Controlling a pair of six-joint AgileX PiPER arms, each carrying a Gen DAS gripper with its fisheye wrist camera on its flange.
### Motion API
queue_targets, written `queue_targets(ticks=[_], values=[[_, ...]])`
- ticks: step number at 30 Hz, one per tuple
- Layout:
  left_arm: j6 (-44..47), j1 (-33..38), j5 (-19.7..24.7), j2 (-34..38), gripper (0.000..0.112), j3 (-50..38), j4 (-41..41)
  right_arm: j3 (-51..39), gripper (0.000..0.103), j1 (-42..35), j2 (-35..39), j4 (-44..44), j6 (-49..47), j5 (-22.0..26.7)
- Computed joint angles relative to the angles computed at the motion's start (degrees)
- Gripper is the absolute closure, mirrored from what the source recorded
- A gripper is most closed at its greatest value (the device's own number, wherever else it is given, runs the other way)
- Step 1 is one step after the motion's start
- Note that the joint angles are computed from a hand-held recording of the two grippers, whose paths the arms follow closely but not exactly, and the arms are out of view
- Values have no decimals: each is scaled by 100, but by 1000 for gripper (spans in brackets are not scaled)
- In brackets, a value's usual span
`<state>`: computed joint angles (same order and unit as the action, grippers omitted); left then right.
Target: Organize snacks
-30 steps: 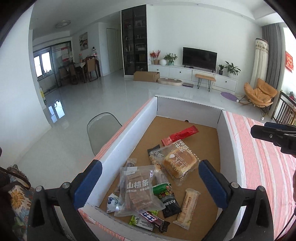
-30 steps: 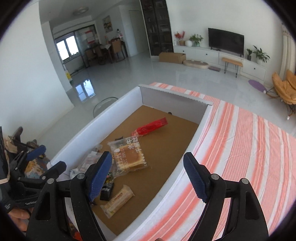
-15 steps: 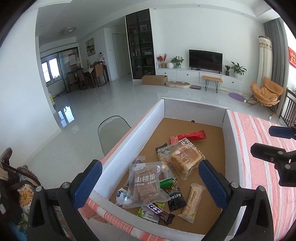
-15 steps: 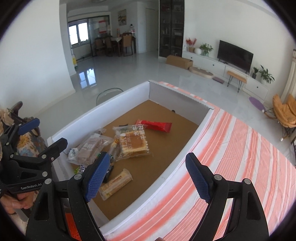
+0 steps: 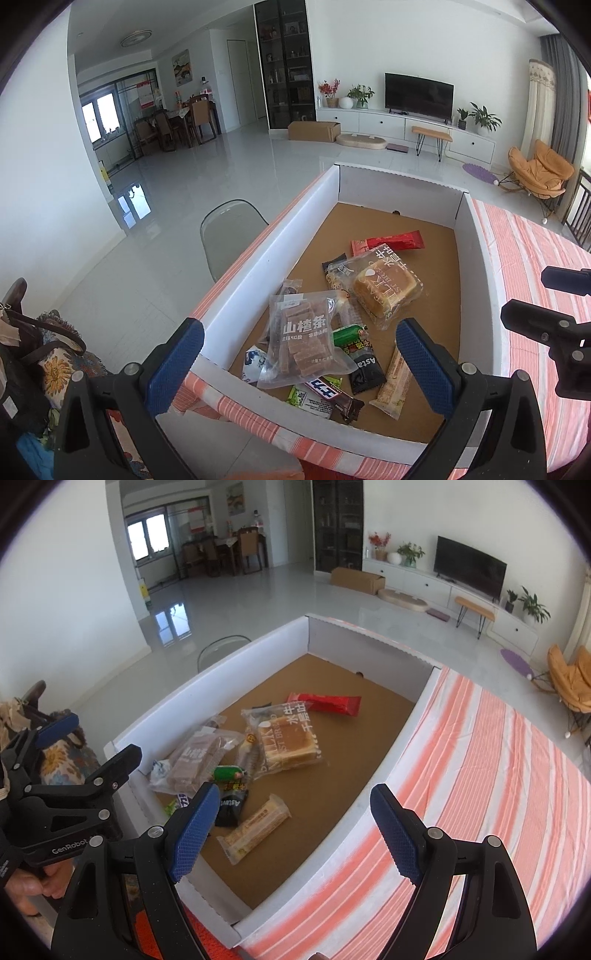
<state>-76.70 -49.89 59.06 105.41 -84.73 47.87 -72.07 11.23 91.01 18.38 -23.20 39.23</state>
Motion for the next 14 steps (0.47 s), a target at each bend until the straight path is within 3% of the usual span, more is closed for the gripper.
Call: queue_targets(ticks=[7, 14], values=[[213, 84, 20, 55, 9, -28, -269, 55, 17, 278, -14, -418, 319, -201], [-168, 15, 86, -92, 9, 163, -96, 45, 17, 303, 42, -334, 276, -201]])
